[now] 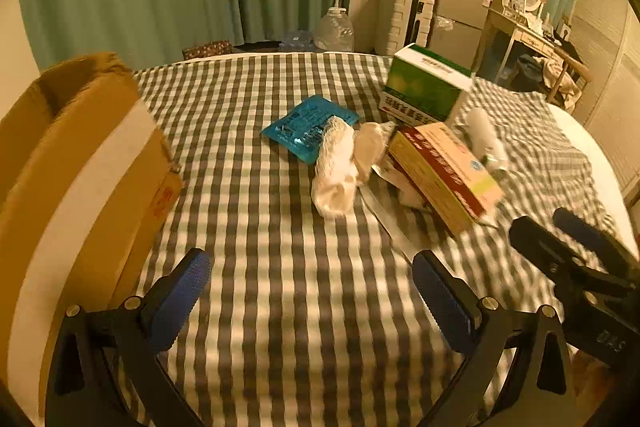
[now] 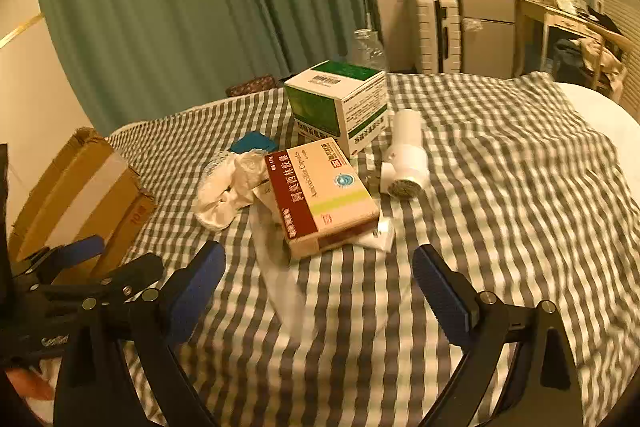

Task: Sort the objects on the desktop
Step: 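Move both grippers back toward the lace cloth and Amoxicillin box, then grasp the white lace cloth with the left gripper while the right grasps the Amoxicillin box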

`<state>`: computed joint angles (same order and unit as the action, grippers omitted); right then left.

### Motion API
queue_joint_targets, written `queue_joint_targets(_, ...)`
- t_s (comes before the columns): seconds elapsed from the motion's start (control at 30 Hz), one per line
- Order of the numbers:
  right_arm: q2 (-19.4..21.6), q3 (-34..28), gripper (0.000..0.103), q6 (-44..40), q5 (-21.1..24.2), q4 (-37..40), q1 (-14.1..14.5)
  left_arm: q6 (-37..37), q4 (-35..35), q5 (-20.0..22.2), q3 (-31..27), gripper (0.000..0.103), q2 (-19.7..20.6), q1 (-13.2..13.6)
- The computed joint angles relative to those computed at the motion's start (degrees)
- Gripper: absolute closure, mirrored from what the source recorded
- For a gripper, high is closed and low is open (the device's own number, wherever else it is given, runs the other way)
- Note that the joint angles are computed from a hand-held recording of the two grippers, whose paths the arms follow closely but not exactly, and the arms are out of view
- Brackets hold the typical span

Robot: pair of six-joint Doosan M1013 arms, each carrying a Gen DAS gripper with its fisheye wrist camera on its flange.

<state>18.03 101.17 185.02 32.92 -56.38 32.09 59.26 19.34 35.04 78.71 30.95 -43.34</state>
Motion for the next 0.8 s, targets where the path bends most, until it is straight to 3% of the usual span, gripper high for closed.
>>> queue_joint_targets(0.27,3.3,-1.6,0.008,-7.6,-5.0,3.6,-3.8,1.9,-1.5,-0.5,-4.6,0.0,5.3,1.4)
queue_joint_targets(0.4,4.3,-2.0,0.008,-8.3,-4.9,4.3,-4.2,6.2,-7.0,-3.3,-5.2,0.0,6.7,2.2)
queue_joint_targets(0.6,5.1,-2.1,0.008,-9.5,-6.5,6.0,-4.7,6.9,-8.1,-6.1,-6.1,0.0,8.0,2.6)
queue_joint_targets(0.67,5.1,-2.0,0.011,-9.3,-6.8,5.5,-4.7,8.6,-9.0,-8.6,-5.5,0.013,7.7,2.8)
queue_joint_targets(0.7,5.2,-2.2,0.018,-9.9,-6.6,5.9,-4.6,9.5,-9.2,-8.1,-5.9,0.036,7.9,2.8)
queue_joint_targets(0.73,5.2,-2.3,0.019,-9.9,-6.1,5.7,-4.4,11.7,-10.4,-5.9,-6.9,0.058,8.3,2.7)
queue_joint_targets(0.8,5.2,-2.3,0.019,-9.2,-5.5,4.7,-4.1,16.0,-12.6,-3.1,-9.0,0.071,9.3,2.7)
